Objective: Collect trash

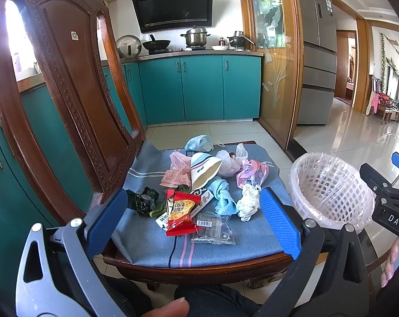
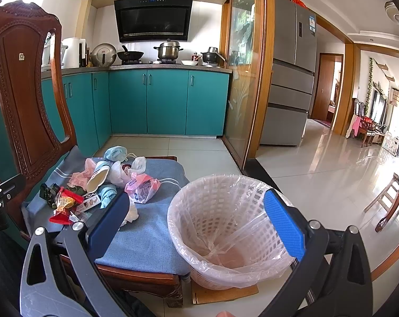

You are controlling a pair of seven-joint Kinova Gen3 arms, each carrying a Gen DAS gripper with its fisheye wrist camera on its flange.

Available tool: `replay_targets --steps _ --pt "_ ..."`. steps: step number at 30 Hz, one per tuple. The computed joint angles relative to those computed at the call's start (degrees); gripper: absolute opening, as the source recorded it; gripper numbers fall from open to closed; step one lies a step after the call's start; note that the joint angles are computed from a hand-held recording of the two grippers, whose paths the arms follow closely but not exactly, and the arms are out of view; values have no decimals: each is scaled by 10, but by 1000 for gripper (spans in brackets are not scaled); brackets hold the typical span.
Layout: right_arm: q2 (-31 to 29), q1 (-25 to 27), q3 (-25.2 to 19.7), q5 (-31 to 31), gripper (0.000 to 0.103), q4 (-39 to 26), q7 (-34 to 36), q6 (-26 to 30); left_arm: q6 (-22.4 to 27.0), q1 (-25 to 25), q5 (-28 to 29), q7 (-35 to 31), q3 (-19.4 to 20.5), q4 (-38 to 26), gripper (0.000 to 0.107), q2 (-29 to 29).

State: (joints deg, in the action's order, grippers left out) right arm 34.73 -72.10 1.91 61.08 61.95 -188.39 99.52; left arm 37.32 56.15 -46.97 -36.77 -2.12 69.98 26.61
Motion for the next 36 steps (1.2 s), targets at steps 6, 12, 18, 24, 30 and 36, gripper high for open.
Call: replay_targets --steps 6,12,18,24,30,36 --pt "0 0 0 -1 100 0 -1 -1 9 -6 14 -16 6 -12 100 6" --pt "-1 3 -2 -5 100 8 -8 -6 13 -9 29 -29 6 -20 100 10" --pt "-3 9 -5 -8 100 15 -11 -14 21 -16 50 -50 9 -34 100 19" --pt "-14 26 -14 -22 100 31 -10 -44 29 -37 91 -80 14 -48 100 31" --pt "-18 52 -26 -32 100 49 8 -114 63 -84 163 -132 30 -63 100 55" --pt "5 106 -36 -58 85 29 96 -242 78 -131 236 -178 45 -77 74 81"
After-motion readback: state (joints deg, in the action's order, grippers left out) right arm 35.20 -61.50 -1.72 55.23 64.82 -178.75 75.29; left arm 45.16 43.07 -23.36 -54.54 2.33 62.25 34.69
